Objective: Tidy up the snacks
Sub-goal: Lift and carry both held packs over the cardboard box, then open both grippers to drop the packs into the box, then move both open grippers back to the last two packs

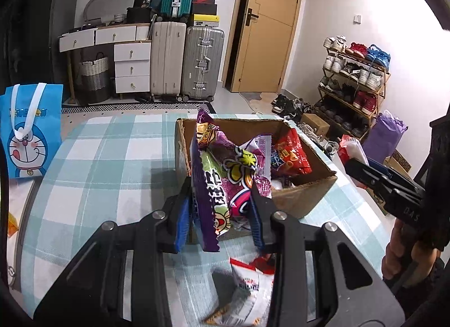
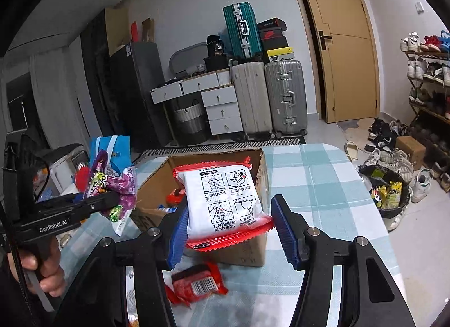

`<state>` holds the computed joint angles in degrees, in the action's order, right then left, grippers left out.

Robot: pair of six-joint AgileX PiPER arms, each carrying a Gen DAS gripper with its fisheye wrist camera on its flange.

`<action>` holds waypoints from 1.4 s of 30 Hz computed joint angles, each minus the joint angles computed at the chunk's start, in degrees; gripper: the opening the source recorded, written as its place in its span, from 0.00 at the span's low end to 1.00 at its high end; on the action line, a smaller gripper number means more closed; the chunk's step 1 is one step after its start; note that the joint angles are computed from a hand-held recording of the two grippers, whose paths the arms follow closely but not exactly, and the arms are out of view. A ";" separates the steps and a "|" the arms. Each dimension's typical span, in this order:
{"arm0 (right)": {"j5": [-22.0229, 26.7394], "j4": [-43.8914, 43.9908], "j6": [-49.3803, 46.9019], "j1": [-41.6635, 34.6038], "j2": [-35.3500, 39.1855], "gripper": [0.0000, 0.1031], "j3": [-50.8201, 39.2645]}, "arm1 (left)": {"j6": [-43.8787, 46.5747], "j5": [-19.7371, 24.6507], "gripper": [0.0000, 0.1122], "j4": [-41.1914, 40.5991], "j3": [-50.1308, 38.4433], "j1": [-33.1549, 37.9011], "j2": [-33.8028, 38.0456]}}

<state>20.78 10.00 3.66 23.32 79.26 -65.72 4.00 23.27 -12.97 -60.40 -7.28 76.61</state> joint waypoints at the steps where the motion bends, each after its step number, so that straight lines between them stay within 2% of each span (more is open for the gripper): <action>1: -0.36 0.25 -0.23 -0.03 0.41 0.55 -0.13 | 0.52 -0.36 0.29 -0.37 -0.14 0.10 0.38; 4: -2.82 1.56 -0.50 0.06 1.24 0.55 0.37 | -2.25 -1.54 0.29 3.00 -1.37 -0.52 2.60; 6: -4.29 4.68 -2.96 -0.11 1.89 0.55 0.53 | -1.20 -2.22 0.29 1.68 -1.82 -0.36 3.55; 10: -5.62 4.65 -2.56 0.67 3.65 0.56 0.02 | -3.55 -3.59 0.29 4.75 -2.29 -1.33 4.75; 17: -7.65 6.41 -3.70 1.59 7.26 0.56 -1.47 | -0.25 -5.11 0.29 1.14 -3.59 -1.54 7.41; 19: -8.49 5.35 -2.49 1.74 8.02 0.56 -1.67 | 2.31 -5.82 0.29 -1.72 -3.98 -1.34 8.35; 28: -11.30 -0.42 3.94 2.26 11.34 0.56 -2.18 | -3.37 -7.88 0.29 3.23 -6.50 -2.08 12.24; 34: -11.36 -13.11 15.53 3.74 13.11 0.56 -3.39 | 2.41 -7.78 0.29 -3.01 -7.68 -0.95 14.77; 36: -11.43 -9.99 12.15 3.64 13.24 0.56 -3.44 | 0.16 -7.82 0.30 -0.09 -7.77 -1.29 14.91; 38: -11.05 -7.59 9.02 3.58 13.06 0.60 -3.44 | -5.19 -8.21 0.32 5.78 -7.59 -2.08 14.70; 39: -11.33 -4.99 6.15 3.46 12.84 0.64 -3.11 | -6.62 -7.69 0.37 7.67 -7.62 -2.21 14.57; 42: -11.34 -7.08 7.41 3.87 11.74 0.73 -2.32 | -7.82 -7.23 0.61 9.22 -6.61 -2.80 13.23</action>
<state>9.44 2.92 11.08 27.18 91.00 -68.04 -3.82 16.04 -3.75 -67.00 -10.07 89.83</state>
